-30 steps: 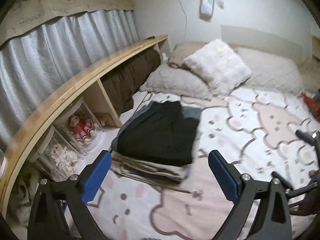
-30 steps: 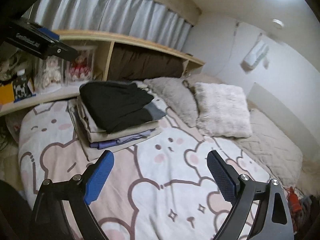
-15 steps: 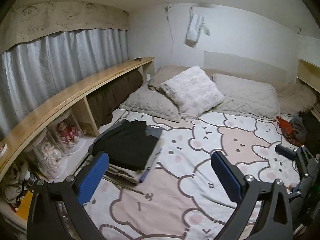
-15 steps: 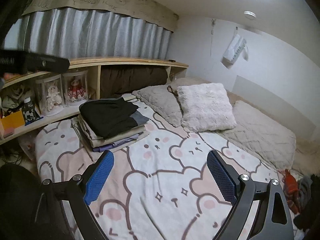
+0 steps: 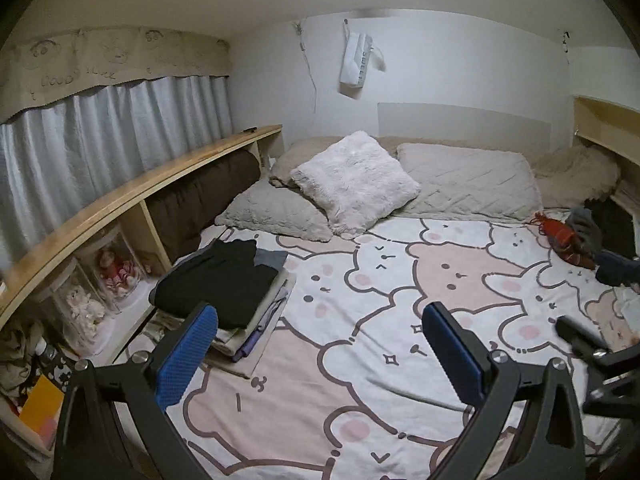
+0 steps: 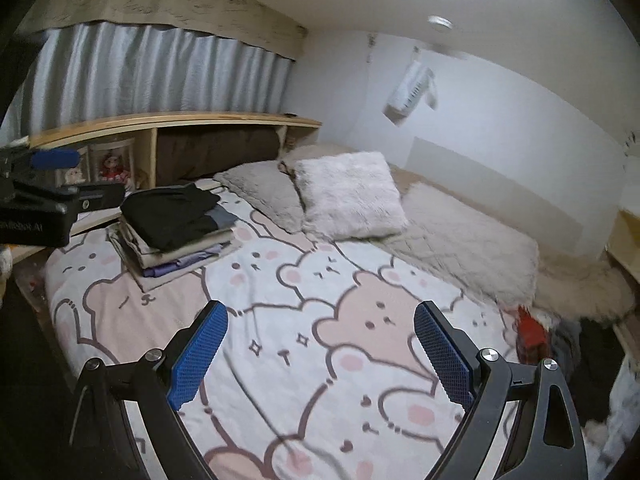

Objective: Fold clothes

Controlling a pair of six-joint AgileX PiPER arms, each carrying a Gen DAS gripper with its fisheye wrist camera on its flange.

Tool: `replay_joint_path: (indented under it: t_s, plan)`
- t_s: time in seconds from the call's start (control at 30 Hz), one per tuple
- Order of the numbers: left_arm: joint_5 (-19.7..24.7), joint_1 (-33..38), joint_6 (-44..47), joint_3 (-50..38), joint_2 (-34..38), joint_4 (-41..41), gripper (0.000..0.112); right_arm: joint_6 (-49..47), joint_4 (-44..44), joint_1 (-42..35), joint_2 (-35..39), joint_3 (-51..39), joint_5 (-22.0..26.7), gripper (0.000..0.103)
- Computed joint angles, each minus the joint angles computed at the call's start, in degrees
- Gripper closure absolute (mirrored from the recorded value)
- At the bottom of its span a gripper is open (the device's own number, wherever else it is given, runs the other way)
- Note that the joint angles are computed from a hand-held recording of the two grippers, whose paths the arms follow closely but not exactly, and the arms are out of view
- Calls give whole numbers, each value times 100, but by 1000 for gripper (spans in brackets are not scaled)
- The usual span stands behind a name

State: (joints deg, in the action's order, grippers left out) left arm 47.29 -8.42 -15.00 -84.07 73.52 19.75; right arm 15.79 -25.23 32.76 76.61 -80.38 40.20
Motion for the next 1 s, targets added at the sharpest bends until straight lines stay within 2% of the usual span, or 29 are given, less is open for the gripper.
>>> replay_joint_path:
  t_s: [0.17, 0.37, 0.47, 0.63, 0.77, 0.9, 1.0]
  plan:
    - [-253, -183, -518, 690, -295, 198, 10, -145, 610, -543, -524, 639, -194, 9]
    - [-659, -461, -1565, 1672, -669, 895, 10, -310, 1076, -1048, -1042, 1255, -432, 9]
    - [-809, -535, -1891, 2045, -775, 1075, 10, -673, 1609, -1371, -1238, 1533, -594, 9]
    - [-1048, -623, -2300, 2547, -873, 1361, 10, -758, 1672, -1552, -1393, 1961, -995, 8]
    - [-1097, -622, -2457, 2697, -826, 1483, 9, -1292, 2133, -1728, -1397, 2233, -1228, 8]
    - [-1114, -614, -2868, 2871, -863, 1677, 9, -1386, 1914, -1654, -1364, 2496, -1473, 8]
    - [-1078, -711, -3286, 3031, -885, 2061, 9, -858, 1290, -1505, -1207, 2527, -1466, 8]
